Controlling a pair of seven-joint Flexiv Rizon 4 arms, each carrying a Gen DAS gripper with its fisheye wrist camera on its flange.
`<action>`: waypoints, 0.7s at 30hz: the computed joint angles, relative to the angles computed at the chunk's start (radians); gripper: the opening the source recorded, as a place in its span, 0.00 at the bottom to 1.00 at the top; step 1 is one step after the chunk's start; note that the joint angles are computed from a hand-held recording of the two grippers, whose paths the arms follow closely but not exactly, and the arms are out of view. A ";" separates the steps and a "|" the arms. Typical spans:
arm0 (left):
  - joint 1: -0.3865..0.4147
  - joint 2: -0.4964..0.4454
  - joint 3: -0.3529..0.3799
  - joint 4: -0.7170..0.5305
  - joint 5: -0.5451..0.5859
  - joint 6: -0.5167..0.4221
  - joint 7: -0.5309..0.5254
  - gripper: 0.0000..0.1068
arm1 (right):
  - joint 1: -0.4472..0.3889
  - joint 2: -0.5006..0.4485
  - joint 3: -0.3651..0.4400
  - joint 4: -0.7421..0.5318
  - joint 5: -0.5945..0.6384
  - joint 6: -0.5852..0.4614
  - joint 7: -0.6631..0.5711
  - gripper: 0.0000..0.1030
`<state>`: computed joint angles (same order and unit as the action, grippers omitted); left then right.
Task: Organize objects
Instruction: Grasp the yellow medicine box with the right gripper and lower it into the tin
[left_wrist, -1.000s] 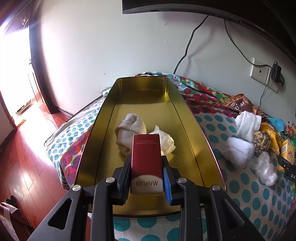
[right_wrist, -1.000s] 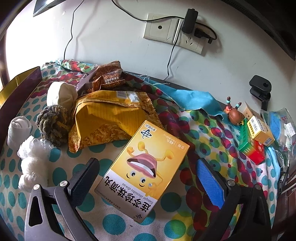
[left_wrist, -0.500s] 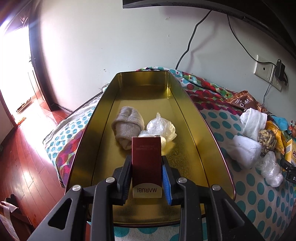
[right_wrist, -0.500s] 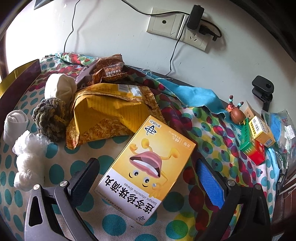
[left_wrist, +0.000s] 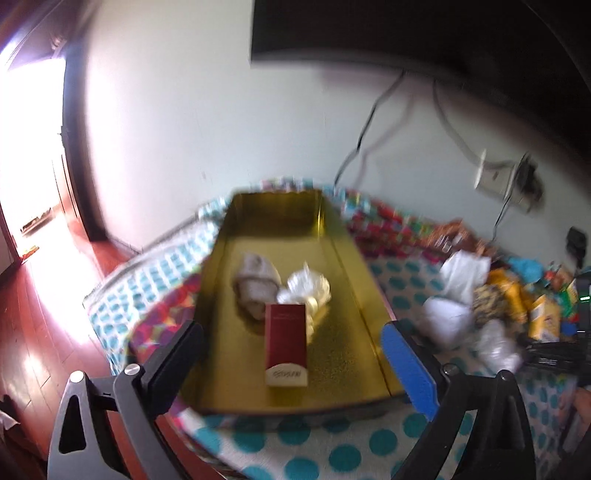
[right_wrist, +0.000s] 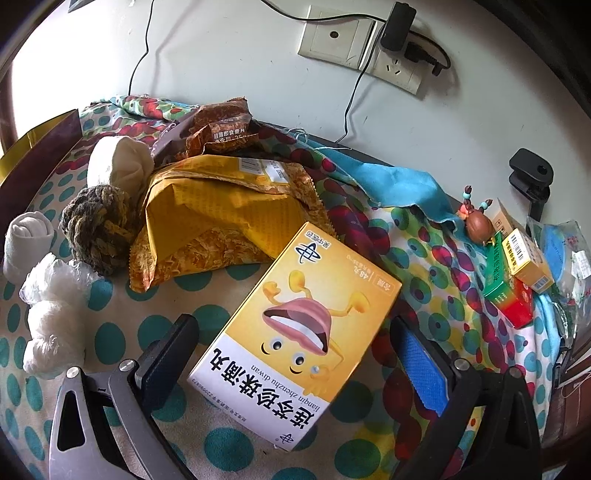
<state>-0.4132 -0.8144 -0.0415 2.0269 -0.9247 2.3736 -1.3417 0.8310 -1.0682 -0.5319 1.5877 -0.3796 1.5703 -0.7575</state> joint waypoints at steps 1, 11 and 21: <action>0.007 0.015 -0.004 0.039 0.037 0.035 -0.040 0.95 | -0.018 0.005 0.022 0.000 -0.001 0.014 -0.011 0.88; -0.030 0.048 -0.042 0.296 0.064 0.266 -0.327 0.95 | 0.044 -0.007 -0.056 0.059 0.169 0.120 -0.001 0.53; -0.024 0.049 -0.043 0.297 0.071 0.191 -0.345 0.95 | 0.105 0.035 -0.023 -0.098 0.100 0.026 -0.045 0.53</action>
